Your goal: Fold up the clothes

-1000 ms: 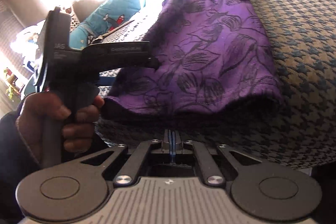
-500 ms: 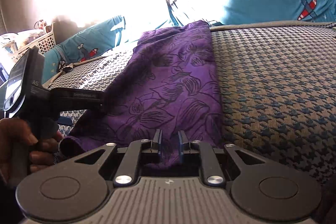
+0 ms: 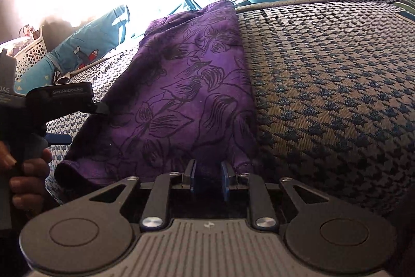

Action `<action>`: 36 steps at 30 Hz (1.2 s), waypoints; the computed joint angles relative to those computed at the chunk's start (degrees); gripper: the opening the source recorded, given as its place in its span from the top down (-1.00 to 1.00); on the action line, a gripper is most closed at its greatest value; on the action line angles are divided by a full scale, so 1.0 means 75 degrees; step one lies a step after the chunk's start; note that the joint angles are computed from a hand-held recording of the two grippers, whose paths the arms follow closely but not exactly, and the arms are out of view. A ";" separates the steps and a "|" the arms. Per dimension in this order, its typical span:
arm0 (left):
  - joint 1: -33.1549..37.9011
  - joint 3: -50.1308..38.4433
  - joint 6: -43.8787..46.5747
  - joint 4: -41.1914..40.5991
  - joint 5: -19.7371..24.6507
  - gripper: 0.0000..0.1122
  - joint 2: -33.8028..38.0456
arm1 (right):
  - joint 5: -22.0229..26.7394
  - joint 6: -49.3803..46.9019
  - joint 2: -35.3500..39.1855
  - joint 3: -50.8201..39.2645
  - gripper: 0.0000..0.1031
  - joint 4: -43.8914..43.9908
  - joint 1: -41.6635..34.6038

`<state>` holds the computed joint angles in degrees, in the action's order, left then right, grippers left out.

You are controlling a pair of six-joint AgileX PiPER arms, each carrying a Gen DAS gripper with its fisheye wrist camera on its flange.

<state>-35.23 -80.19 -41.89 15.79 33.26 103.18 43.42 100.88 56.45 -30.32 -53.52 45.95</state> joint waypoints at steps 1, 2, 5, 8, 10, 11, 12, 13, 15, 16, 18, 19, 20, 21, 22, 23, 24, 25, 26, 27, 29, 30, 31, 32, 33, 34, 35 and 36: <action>0.0010 -0.0085 0.0045 -0.0039 0.0001 -0.83 0.0041 | 0.0011 0.0039 0.0000 0.0000 0.63 -0.0007 0.0019; 0.0020 -0.0171 0.0090 -0.0079 0.0003 -0.83 0.0082 | 0.0021 0.0065 0.0010 -0.0008 0.61 -0.0014 0.0037; -0.0017 -0.0663 0.0029 0.0126 0.0192 -0.83 0.0375 | -0.0025 0.0097 0.0022 -0.0003 0.50 -0.0062 0.0056; 0.0029 -0.1271 0.0279 -0.0036 0.0376 -0.83 0.0742 | 0.0036 0.0128 0.0094 -0.0034 0.40 -0.0148 0.0168; 0.0038 -0.1679 0.0474 -0.0131 0.0501 -0.83 0.0987 | 0.0111 0.0131 0.0162 -0.0073 0.38 -0.0202 0.0254; 0.0034 -0.1834 0.0525 -0.0124 0.0536 -0.83 0.1090 | 0.0106 0.0130 0.0177 -0.0080 0.36 -0.0215 0.0263; 0.0027 -0.1998 0.0551 -0.0090 0.0592 -0.83 0.1199 | 0.0096 0.0130 0.0192 -0.0085 0.34 -0.0226 0.0266; 0.0020 -0.2214 0.0571 -0.0043 0.0692 -0.83 0.1340 | 0.0084 0.0129 0.0206 -0.0091 0.31 -0.0237 0.0268; 0.0037 -0.2647 0.0638 -0.0014 0.0883 -0.83 0.1629 | 0.0051 0.0146 0.0228 -0.0090 0.28 -0.0264 0.0267; 0.0054 -0.2860 0.0688 -0.0031 0.0974 -0.83 0.1773 | 0.0037 0.0153 0.0237 -0.0088 0.26 -0.0276 0.0264; 0.0105 -0.3240 0.0860 -0.0165 0.1107 -0.83 0.2040 | 0.0009 0.0162 0.0256 -0.0086 0.24 -0.0298 0.0255; 0.0121 -0.3404 0.0937 -0.0215 0.1157 -0.83 0.2158 | -0.0007 0.0164 0.0267 -0.0085 0.23 -0.0310 0.0249; 0.0123 -0.3524 0.0990 -0.0223 0.1185 -0.83 0.2252 | -0.0027 0.0171 0.0271 -0.0076 0.22 -0.0323 0.0241; 0.0122 -0.3648 0.1035 -0.0220 0.1219 -0.83 0.2347 | -0.0043 0.0179 0.0271 -0.0066 0.21 -0.0335 0.0235; 0.0118 -0.3768 0.1067 -0.0199 0.1260 -0.83 0.2442 | -0.0061 0.0184 0.0270 -0.0057 0.20 -0.0348 0.0229; 0.0120 -0.3874 0.1086 -0.0184 0.1301 -0.83 0.2529 | -0.0073 0.0188 0.0282 -0.0054 0.19 -0.0367 0.0230; 0.0130 -0.3955 0.1084 -0.0180 0.1340 -0.83 0.2603 | -0.0083 0.0192 0.0296 -0.0052 0.17 -0.0387 0.0235; 0.0132 -0.4043 0.1047 -0.0137 0.1399 -0.83 0.2681 | -0.0093 0.0197 0.0311 -0.0051 0.15 -0.0407 0.0239; 0.0117 -0.4149 0.0965 -0.0032 0.1488 -0.83 0.2774 | -0.0101 0.0192 0.0327 -0.0051 0.12 -0.0428 0.0248; 0.0107 -0.4248 0.0881 0.0068 0.1576 -0.83 0.2859 | -0.0109 0.0185 0.0344 -0.0052 0.11 -0.0448 0.0258; 0.0104 -0.4417 0.0704 0.0259 0.1746 -0.83 0.3006 | -0.0128 0.0168 0.0374 -0.0050 0.06 -0.0486 0.0269; 0.0105 -0.4507 0.0633 0.0352 0.1831 -0.83 0.3080 | -0.0147 0.0166 0.0376 -0.0041 0.05 -0.0501 0.0264; 0.0108 -0.4603 0.0586 0.0446 0.1915 -0.84 0.3155 | -0.0167 0.0164 0.0375 -0.0030 0.02 -0.0516 0.0259; 0.0113 -0.4694 0.0560 0.0523 0.1982 -0.84 0.3225 | -0.0187 0.0162 0.0375 -0.0020 0.00 -0.0531 0.0253; 0.0118 -0.4772 0.0564 0.0577 0.2022 -0.84 0.3287 | -0.0219 0.0174 0.0367 0.0002 -0.01 -0.0553 0.0245; 0.0125 -0.4831 0.0563 0.0619 0.2044 -0.84 0.3339 | -0.0236 0.0175 0.0369 0.0007 -0.04 -0.0562 0.0241; 0.0139 -0.4844 0.0538 0.0659 0.2027 -0.84 0.3371 | -0.0253 0.0174 0.0373 0.0010 -0.06 -0.0570 0.0236; 0.0157 -0.4839 0.0482 0.0729 0.1992 -0.84 0.3402 | -0.0270 0.0171 0.0380 0.0010 -0.08 -0.0580 0.0238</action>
